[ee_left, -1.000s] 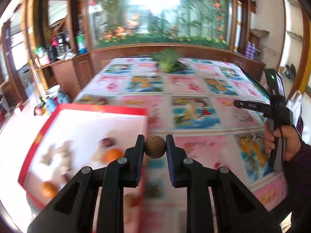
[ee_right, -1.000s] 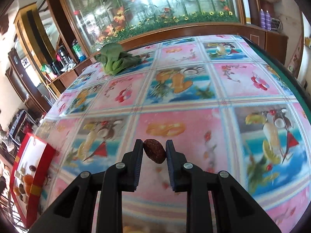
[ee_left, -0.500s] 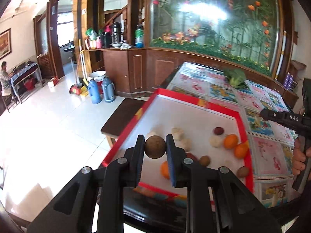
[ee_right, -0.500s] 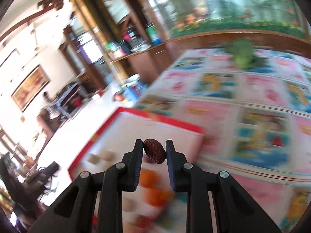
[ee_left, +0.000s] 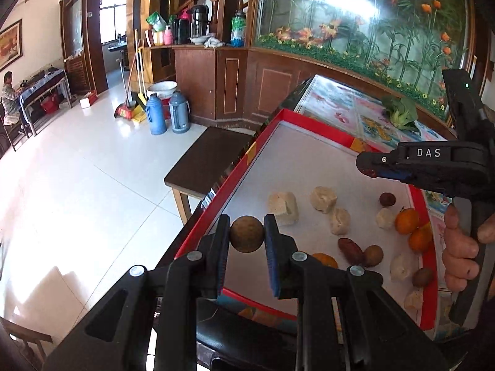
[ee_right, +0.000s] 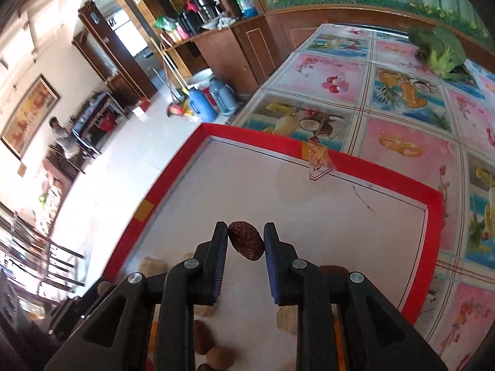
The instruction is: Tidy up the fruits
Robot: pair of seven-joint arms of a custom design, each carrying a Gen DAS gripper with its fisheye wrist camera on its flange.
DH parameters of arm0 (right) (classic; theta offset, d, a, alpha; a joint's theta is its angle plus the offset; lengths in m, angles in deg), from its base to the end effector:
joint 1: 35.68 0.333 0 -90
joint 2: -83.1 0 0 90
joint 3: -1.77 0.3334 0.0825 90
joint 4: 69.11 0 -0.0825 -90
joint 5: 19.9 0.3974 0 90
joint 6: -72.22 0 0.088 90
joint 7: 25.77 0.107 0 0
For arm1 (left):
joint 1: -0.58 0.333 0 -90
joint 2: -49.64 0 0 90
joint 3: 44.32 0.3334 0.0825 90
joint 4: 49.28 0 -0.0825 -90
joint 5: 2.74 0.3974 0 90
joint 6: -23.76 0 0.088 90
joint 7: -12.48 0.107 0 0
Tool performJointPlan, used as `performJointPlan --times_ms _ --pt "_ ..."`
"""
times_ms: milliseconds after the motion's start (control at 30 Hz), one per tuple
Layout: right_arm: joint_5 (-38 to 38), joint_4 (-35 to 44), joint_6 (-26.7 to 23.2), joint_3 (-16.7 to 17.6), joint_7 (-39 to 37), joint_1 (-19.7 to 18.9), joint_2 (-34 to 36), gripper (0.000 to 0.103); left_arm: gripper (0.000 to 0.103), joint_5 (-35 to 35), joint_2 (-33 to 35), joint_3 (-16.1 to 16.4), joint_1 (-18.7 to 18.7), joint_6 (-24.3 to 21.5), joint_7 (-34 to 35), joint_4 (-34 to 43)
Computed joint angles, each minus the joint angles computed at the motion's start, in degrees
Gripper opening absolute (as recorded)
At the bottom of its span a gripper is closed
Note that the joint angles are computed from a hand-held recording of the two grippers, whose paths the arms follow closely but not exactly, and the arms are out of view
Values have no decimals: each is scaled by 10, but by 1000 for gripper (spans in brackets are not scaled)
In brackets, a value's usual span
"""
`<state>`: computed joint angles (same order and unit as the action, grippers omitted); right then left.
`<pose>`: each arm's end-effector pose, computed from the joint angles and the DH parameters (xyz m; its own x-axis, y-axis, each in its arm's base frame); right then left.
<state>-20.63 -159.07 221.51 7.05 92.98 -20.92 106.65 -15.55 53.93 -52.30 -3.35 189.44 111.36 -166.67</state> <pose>0.6988 0.2431 0.4885 -0.0707 -0.9501 -0.3038 -0.8360 0.2226 -0.5016 0.6151 -0.1143 0.5040 -0.1993 -0.9755 0.0927 -0.7145 0.0800 -0.6950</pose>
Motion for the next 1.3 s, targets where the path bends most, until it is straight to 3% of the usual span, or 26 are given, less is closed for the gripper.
performJointPlan --times_ms 100,267,367,400,467,533,700,800,900,1067,1200,1233,1300 --pt "-4 24 -44 0 -6 4 15 23 24 40 15 7 -7 -17 -30 17" --pt "-48 15 -54 -13 4 22 4 26 24 114 28 20 -19 -44 -87 33" --pt "-50 -4 -49 -13 7 21 -12 43 27 116 33 16 -16 -62 -88 40" --pt "-55 -25 -30 -14 9 21 -27 43 30 126 31 17 -17 -61 -91 38" --pt "-65 -60 1 -15 6 20 -53 43 64 193 21 35 -34 -47 -145 26" --pt "-91 -104 40 -24 23 25 -87 43 72 189 12 24 -24 -29 -140 16" --pt "-251 -222 137 -57 154 41 -189 53 84 336 -36 29 -23 20 -263 -24" --pt "-403 -272 159 -53 280 26 -246 61 94 386 -67 10 -5 43 -316 -43" --pt "-534 -313 168 -26 404 -9 -301 66 100 484 -99 -23 33 69 -403 -59" --pt "-657 -377 153 32 523 -66 -389 73 103 529 -159 -78 87 104 -459 -93" --pt "-727 -417 140 67 589 -93 -451 77 103 579 -210 -165 177 115 -530 -110" --pt "-737 -426 137 72 602 -95 -464 77 103 574 -221 -173 184 121 -529 -116" --pt "-747 -444 139 75 621 -99 -491 77 103 531 -239 -148 150 126 -495 -134"
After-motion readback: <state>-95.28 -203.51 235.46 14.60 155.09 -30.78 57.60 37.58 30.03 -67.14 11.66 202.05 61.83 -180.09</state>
